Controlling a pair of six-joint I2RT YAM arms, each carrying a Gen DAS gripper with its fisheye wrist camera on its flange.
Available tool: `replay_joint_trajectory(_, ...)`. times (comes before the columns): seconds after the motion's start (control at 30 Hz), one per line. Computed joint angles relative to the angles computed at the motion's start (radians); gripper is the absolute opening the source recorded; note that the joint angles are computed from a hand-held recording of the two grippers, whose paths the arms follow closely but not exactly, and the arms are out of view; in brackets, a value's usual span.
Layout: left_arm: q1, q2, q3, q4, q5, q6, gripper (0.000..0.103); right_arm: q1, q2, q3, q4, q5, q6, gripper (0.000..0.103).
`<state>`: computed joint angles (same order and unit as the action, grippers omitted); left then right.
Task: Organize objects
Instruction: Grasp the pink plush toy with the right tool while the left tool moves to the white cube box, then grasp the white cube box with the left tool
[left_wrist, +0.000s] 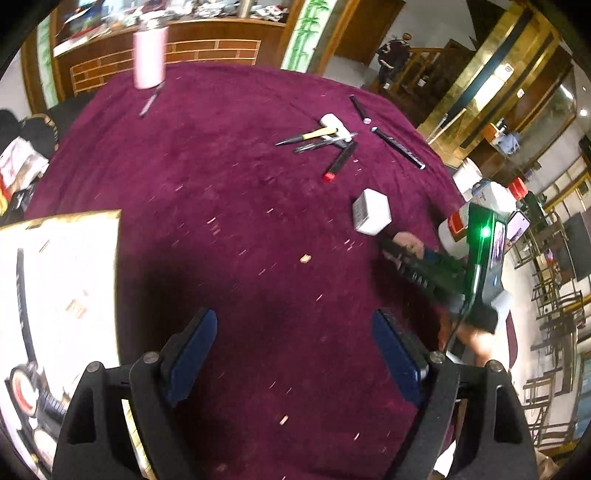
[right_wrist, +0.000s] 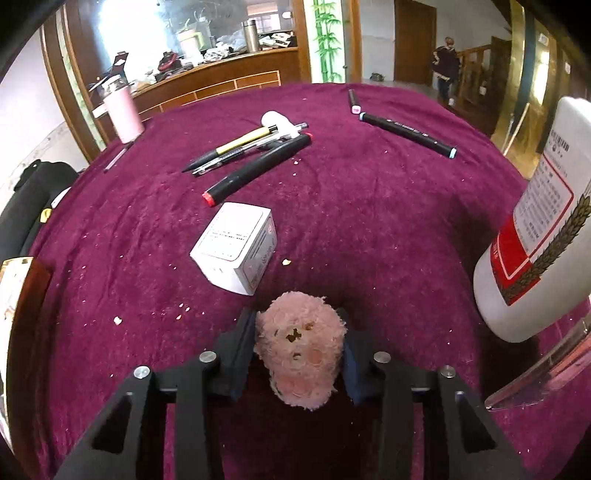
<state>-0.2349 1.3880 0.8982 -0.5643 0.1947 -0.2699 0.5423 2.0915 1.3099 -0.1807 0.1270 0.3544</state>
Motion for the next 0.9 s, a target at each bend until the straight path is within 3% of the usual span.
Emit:
replay_joint_trajectory(0.17, -0.104, 0.182, 0.134, 0.06, -0.061, -0.041, 0.085, -0.048, -0.049, -0.072, 0.051, -0.122, 0.009, 0.031)
replay_joint_trajectory(0.33, -0.183, 0.421, 0.317, 0.086, -0.082, -0.078, 0.085, -0.059, -0.085, -0.128, 0.069, -0.142, 0.005, 0.029)
replay_joint_trajectory(0.6, -0.264, 0.683, 0.568, 0.069, -0.222, -0.08, 0.084, -0.083, -0.075, -0.118, 0.057, -0.196, 0.027, 0.035)
replay_joint_trajectory(0.77, -0.28, 0.782, 0.642, 0.057, -0.243, -0.071, 0.084, -0.084, -0.073, -0.114, 0.053, -0.209, 0.021, 0.042)
replay_joint_trajectory(0.8, -0.277, 0.793, 0.643, 0.061, -0.243, -0.071, 0.08, -0.082, -0.073, -0.112, 0.05, -0.206, 0.02, 0.043)
replay_joint_trajectory(0.87, -0.278, 0.78, 0.614, 0.087, -0.284, -0.069, 0.06, -0.081, -0.074, -0.112, 0.049, -0.209, 0.02, 0.045)
replay_joint_trajectory(0.9, -0.278, 0.774, 0.607, 0.082, -0.307, -0.065, 0.039, -0.081, -0.075, -0.113, 0.05, -0.214, 0.021, 0.048)
